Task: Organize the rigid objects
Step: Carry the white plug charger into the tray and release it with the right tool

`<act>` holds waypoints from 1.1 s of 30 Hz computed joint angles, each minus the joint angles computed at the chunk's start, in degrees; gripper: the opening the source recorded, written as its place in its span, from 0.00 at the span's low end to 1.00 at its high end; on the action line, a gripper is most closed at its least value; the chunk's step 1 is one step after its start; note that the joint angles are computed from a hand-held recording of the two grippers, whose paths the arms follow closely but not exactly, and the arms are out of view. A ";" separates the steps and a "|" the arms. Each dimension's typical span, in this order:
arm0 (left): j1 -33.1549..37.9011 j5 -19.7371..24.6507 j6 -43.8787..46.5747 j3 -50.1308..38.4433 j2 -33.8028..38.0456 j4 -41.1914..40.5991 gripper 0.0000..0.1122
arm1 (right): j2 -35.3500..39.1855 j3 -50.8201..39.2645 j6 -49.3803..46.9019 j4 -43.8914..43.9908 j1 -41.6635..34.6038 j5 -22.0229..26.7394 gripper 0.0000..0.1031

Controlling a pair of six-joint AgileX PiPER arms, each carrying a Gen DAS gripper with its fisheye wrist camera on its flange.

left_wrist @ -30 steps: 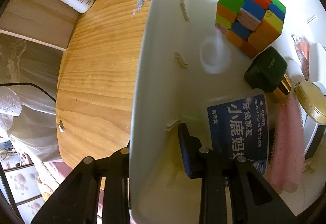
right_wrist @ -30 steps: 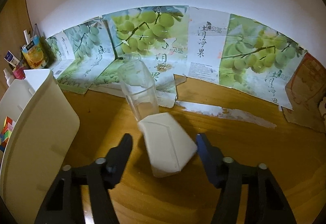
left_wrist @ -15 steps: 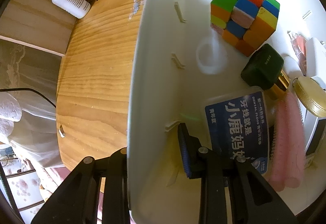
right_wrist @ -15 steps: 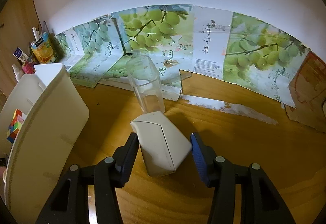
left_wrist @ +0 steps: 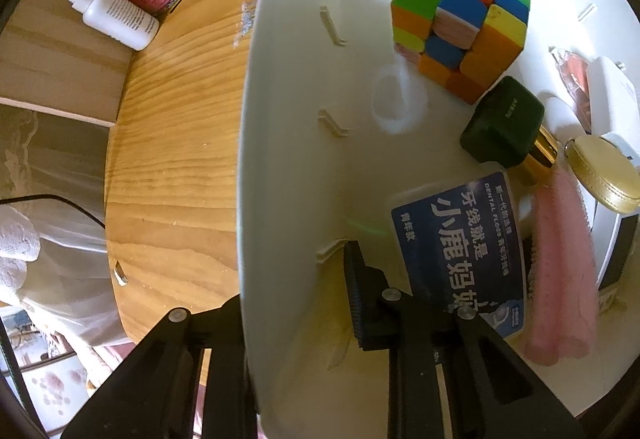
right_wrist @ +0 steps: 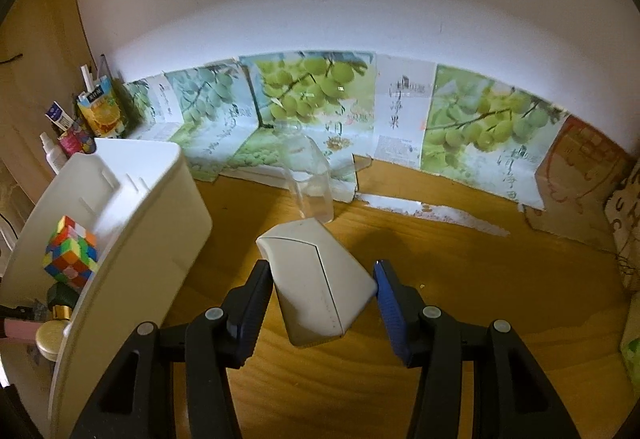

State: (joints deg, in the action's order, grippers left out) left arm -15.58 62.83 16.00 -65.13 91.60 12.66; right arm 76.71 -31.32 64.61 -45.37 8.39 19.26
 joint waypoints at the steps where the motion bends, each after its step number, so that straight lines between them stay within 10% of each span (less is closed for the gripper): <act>1: 0.08 -0.11 0.62 0.16 -0.23 -0.28 0.20 | -0.82 -0.06 0.77 -0.18 1.04 1.16 0.51; 19: 3.74 2.33 8.44 -4.18 2.35 -3.43 0.17 | -4.26 -7.23 27.56 -7.66 32.62 26.87 0.51; 33: 4.56 0.87 15.15 -3.69 1.91 -5.10 0.15 | 6.60 -18.78 32.86 -8.81 45.42 28.35 0.51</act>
